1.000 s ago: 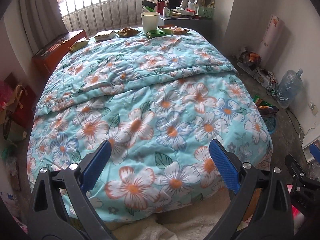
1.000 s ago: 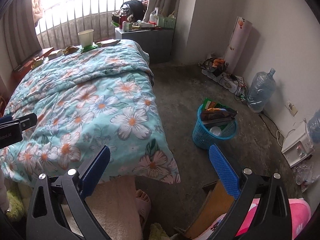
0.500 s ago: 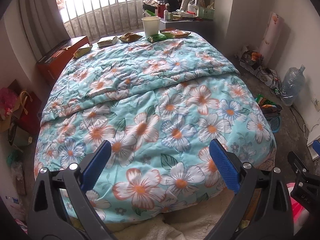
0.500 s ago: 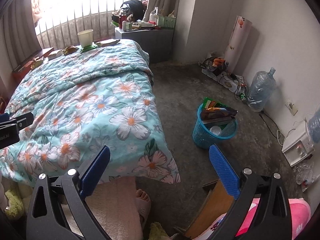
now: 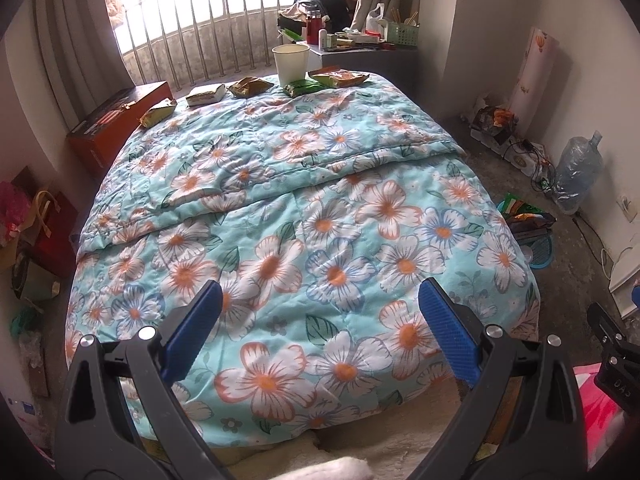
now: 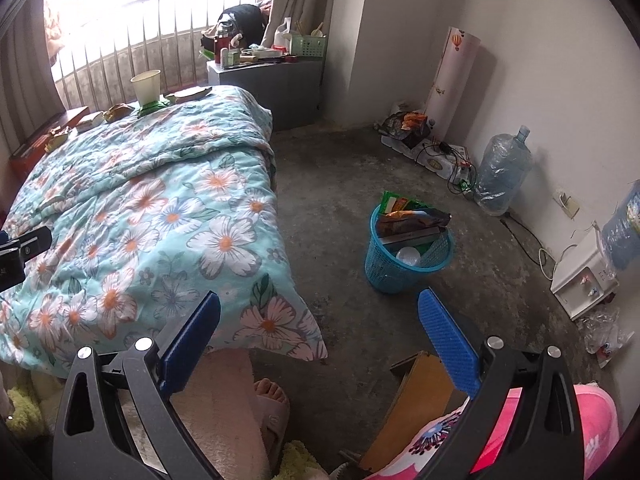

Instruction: Collect trash

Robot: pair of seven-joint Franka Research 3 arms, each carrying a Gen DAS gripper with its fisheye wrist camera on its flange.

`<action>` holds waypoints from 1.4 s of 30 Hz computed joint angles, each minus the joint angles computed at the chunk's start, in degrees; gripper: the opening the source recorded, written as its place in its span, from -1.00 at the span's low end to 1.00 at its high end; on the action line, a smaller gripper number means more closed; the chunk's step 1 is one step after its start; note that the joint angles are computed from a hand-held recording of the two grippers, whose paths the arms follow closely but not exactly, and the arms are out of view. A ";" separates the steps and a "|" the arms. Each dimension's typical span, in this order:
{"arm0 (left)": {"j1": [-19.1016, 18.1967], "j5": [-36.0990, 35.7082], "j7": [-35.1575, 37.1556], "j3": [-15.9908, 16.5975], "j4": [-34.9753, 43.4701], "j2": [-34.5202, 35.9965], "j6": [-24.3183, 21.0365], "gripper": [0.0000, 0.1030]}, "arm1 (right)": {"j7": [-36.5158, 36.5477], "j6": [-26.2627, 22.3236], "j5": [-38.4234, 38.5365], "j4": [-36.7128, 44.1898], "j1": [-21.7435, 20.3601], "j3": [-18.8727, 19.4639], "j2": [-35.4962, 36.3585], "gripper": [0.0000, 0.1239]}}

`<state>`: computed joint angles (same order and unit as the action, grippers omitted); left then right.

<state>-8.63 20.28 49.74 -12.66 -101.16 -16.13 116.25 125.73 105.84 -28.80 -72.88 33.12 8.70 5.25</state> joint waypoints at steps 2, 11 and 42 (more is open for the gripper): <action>-0.13 0.21 0.37 -0.13 0.01 0.03 0.09 0.83 | 0.43 0.02 -0.31 -0.76 -0.11 -0.07 -0.65 0.56; -0.66 0.43 1.28 -0.51 0.66 0.45 0.19 0.83 | 1.07 0.58 -0.42 -2.21 -1.04 0.50 -1.86 0.56; -0.66 0.31 0.90 -0.34 0.77 0.30 0.04 0.83 | -0.15 0.79 -0.65 -0.85 -0.82 0.78 -1.35 0.56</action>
